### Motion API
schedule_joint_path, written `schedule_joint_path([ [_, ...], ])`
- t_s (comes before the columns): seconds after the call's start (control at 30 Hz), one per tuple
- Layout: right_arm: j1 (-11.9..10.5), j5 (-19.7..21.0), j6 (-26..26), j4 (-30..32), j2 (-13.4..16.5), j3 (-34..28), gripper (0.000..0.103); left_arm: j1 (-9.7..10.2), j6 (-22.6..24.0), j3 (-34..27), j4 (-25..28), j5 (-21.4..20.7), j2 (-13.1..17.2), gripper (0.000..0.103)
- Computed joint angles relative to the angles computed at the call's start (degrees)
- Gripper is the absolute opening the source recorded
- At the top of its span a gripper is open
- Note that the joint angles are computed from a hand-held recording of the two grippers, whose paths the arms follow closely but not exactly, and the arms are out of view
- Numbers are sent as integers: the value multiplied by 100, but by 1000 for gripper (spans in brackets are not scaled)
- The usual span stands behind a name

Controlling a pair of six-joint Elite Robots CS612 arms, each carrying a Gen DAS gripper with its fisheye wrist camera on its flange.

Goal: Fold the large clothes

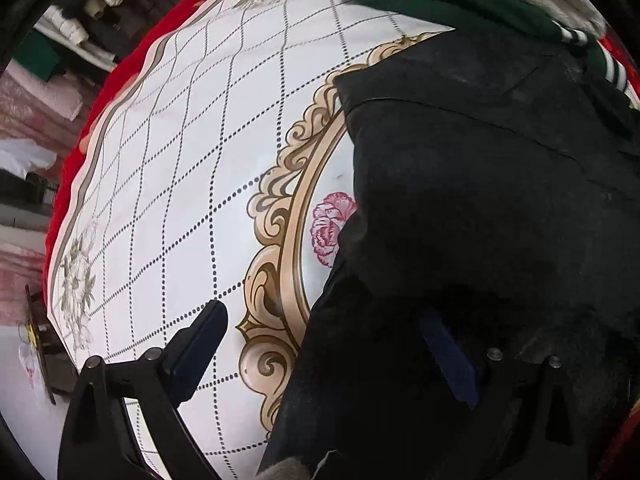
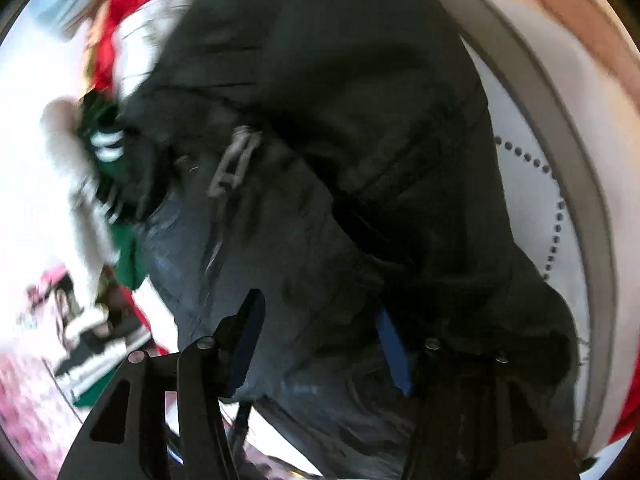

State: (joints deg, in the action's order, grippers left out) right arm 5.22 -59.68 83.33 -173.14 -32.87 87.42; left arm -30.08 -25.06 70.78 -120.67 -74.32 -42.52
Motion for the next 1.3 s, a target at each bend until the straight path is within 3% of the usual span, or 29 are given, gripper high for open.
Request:
schedule_joint_path([
  [0.03,30,-185,140,-22,10,-35,49,7,-35,-34,25,-1,20,98],
  [0.07,70,-426,109,86,-29,-50,17,12,-85,-68,24,-5,41,98],
  [0.17,192,-1126,5,70,-211,-29,15,11,-89,-151,-19,92,81,100],
  [0.3,405,-2385,-119,55,-655,259,13,-29,152,-259,-408,28,128,100],
  [0.37,456,-2749,-233,325,-792,353,12,-50,242,-401,-447,-43,193,100],
  [0.43,462,-2930,-211,669,-854,445,13,-53,415,-649,-147,-264,317,100],
  [0.47,439,-2888,-174,788,-870,523,12,-53,503,-733,150,-378,350,100],
  [0.57,370,-2751,-102,861,-837,651,13,-4,725,-474,261,-698,179,100],
  [0.67,284,-2454,-607,1080,-762,549,14,72,972,-212,448,-883,-25,100],
  [0.73,248,-2295,-987,1359,-727,423,18,154,948,-243,599,-913,-64,100],
  [0.8,209,-2116,-1227,1496,-725,375,22,222,797,-371,425,-806,-33,100],
  [0.97,175,-1794,-1489,1702,-843,385,38,252,483,-910,-156,-420,357,100],
  [1.07,228,-1688,-1654,1839,-939,373,39,259,395,-1433,366,-73,819,100],
  [1.2,290,-1598,-1953,1994,-1024,295,39,284,501,-1795,600,240,1151,103],
  [1.3,376,-1648,-2327,2146,-905,10,39,367,420,-1903,663,-33,1237,103],
])
